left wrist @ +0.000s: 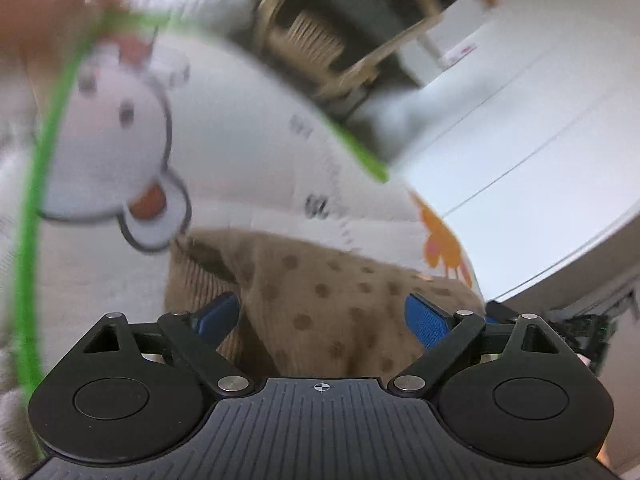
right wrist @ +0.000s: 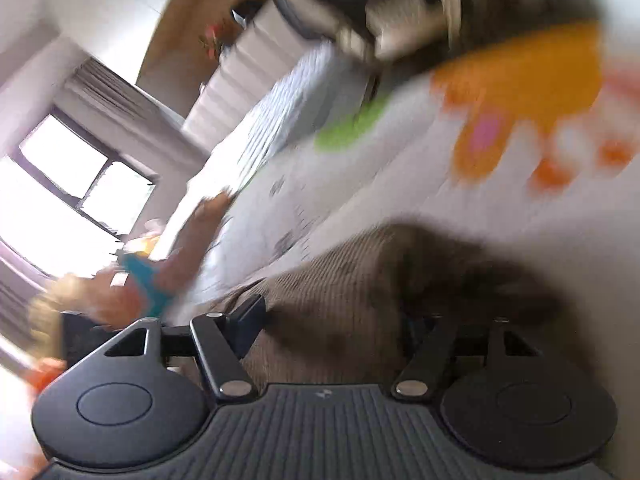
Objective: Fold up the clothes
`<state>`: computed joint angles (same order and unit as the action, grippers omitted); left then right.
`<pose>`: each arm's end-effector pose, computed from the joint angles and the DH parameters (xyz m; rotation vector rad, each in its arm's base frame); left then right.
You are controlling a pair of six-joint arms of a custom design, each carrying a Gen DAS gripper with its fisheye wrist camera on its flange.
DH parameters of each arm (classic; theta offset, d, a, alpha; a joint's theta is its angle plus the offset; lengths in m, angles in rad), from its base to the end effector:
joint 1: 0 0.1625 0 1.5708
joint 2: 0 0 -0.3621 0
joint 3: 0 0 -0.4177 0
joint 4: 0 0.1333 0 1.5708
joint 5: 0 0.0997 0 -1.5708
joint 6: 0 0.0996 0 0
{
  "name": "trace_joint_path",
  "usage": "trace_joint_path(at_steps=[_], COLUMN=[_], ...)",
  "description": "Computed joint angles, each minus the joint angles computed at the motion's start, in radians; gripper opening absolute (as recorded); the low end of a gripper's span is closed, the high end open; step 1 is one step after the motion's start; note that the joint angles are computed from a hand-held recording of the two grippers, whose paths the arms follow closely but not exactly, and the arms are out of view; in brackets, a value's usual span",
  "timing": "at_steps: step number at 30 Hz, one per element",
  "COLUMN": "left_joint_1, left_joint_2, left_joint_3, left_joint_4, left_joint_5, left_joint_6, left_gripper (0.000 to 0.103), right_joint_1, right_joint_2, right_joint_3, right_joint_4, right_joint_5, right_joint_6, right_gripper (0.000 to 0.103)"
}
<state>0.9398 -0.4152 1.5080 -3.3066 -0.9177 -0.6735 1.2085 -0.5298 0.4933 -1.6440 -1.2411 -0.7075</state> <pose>-0.2274 -0.6397 -0.0658 -0.3645 2.7127 -1.2790 -0.1427 -0.8435 0.2780 -0.5222 2.8416 -0.3815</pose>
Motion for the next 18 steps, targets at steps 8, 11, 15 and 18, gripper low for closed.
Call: trace_joint_path(at_steps=[8,11,15,18], left_joint_1=[0.005,-0.065,-0.106,-0.076], left_joint_2=[0.072,0.092,0.127,0.169], left_joint_3=[-0.191,-0.204,-0.185,-0.243], left_joint_4=[-0.033,0.074,-0.047,-0.018], left_joint_5=[0.154,0.374,0.327,0.185], left_joint_6=[0.197,0.357,0.560,0.547], left_gripper=[0.093,0.094,0.097,0.098], right_joint_1=[0.042,0.043,0.032,0.052], right_joint_2=[-0.069,-0.201,-0.313,-0.312], right_joint_3=[0.172,0.399,0.581,0.605], right_joint_4=[-0.324,-0.569,-0.776,-0.796], right_joint_5=[0.005,-0.116,-0.050,0.020], right_joint_6=[-0.146,-0.280,-0.329,-0.340], right_gripper=[0.069,0.069,0.069,0.069])
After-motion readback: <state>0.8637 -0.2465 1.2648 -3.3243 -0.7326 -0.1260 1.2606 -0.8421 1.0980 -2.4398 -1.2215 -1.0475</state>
